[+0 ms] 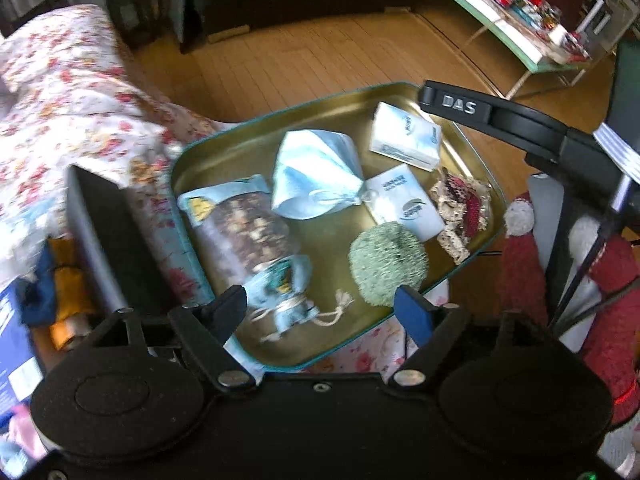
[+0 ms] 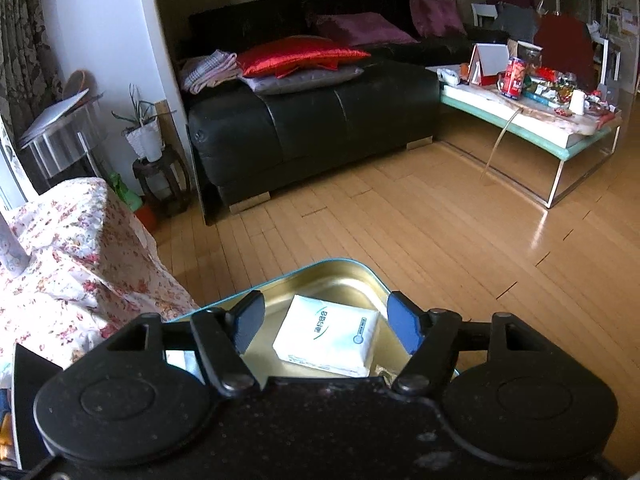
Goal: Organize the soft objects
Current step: 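Open both grippers to drop the tissue pack and scrubber ball into the tray, then move both grippers back to the pile on the bed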
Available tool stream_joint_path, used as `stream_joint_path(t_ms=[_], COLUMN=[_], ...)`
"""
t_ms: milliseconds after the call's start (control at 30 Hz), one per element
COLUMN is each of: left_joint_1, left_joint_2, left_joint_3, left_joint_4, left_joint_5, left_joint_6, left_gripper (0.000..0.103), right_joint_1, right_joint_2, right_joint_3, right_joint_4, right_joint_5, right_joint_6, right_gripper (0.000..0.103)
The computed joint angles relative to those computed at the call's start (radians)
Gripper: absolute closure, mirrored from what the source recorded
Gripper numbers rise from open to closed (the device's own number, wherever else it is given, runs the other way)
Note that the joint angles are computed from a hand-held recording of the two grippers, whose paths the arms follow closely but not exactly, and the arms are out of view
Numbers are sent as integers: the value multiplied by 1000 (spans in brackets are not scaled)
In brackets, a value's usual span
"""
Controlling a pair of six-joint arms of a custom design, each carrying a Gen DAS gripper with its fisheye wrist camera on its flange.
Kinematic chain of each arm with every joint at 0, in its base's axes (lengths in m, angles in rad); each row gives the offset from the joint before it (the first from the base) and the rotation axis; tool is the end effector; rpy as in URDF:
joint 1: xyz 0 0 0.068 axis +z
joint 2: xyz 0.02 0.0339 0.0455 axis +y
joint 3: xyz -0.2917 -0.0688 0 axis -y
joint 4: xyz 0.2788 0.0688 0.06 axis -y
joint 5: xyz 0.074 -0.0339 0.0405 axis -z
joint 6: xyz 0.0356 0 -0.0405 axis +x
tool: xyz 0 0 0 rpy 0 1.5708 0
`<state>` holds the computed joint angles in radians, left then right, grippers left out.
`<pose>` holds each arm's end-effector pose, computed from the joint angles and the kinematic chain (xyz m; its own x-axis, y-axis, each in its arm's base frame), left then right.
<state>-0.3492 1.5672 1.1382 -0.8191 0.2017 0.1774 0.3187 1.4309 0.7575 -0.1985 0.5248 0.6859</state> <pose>0.3095 -0.1203 0.2405 -0.8075 0.4780 -0.3457 0.5460 0.8275 -0.1310 0.2925 0.0777 0.1951 -0.5405 0.3989 -0.7408 0.4875 0.8661 0.1107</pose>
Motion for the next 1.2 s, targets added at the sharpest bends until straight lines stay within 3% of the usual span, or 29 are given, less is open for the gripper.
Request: stream_joint_path(t_ms=[133, 533, 833, 1200], left_joint_1=[61, 372, 676, 839], left_joint_2=[-80, -224, -132, 27], left_joint_3=[-44, -148, -75, 64], left_joint_4=[-7, 57, 131, 188], left_joint_5=[-9, -84, -64, -60], left_joint_6=[20, 167, 248, 262], left_gripper=[26, 18, 17, 16], right_joint_1=[34, 258, 530, 784], right_joint_2=[-21, -42, -14, 98], right_joint_3=[-14, -42, -14, 105], right_joint_4=[14, 73, -24, -92], right_joint_5=[43, 235, 314, 254], right_joint_6=[7, -60, 53, 257], right_gripper=[31, 10, 4, 3])
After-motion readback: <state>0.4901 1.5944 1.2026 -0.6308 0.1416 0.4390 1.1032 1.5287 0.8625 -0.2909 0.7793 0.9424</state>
